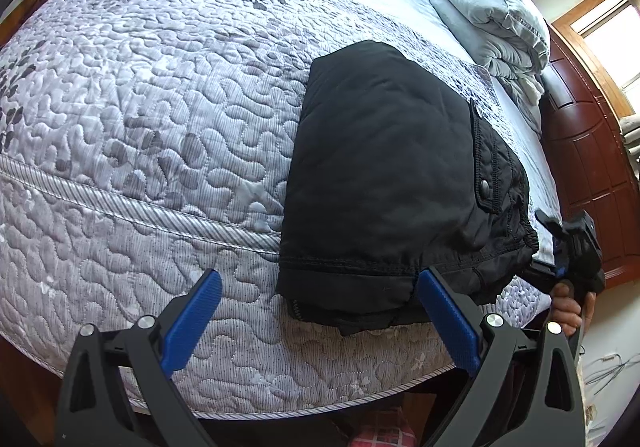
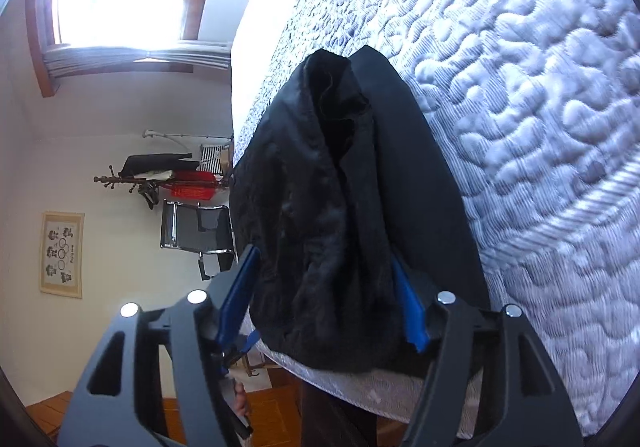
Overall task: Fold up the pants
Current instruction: 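Carry the held leg end over the bundle with the right gripper, then lay the leg end down on the bundle and open the right gripper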
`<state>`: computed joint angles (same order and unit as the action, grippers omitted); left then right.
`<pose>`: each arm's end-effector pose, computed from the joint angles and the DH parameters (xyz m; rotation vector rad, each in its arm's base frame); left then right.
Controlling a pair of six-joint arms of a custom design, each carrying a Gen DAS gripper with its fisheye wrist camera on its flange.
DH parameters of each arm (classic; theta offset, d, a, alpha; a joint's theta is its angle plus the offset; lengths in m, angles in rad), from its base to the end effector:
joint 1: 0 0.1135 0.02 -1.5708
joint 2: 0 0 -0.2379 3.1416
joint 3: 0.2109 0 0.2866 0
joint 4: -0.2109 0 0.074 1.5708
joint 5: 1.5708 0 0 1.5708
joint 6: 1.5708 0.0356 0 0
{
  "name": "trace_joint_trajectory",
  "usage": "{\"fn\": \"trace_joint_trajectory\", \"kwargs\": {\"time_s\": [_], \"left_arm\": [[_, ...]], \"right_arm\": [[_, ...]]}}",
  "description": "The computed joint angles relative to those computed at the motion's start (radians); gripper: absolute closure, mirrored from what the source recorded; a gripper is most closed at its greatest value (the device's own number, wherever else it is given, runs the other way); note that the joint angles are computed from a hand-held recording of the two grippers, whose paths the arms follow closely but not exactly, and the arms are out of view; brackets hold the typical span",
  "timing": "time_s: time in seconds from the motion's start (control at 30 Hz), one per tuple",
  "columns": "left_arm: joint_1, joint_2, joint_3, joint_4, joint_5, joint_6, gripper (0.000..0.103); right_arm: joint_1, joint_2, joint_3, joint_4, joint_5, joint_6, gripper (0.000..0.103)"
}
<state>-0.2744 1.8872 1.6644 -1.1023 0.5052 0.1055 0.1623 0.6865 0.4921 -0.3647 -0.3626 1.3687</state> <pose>0.3863 -0.1266 0.2342 0.6263 2.7769 -0.7614 0.2087 0.0470 0.2121 1.1423 2.0810 1.2187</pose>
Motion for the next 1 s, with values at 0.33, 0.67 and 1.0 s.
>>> {"fn": "trace_joint_trajectory", "kwargs": {"time_s": [0.33,0.67,1.0], "left_arm": [[-0.016,-0.014,-0.021,-0.001,0.003,-0.001,0.004],[-0.063,-0.074,-0.044,0.030,-0.053,-0.010,0.004],[-0.089,-0.125,-0.019,0.038,-0.123,0.006,0.004]], "right_arm": [[0.121,-0.198,-0.066,-0.106,0.094,0.064,0.038],[0.151,-0.099,0.032,-0.163,0.130,0.049,0.071],[0.183,-0.025,0.204,-0.262,0.178,-0.033,0.092]]}}
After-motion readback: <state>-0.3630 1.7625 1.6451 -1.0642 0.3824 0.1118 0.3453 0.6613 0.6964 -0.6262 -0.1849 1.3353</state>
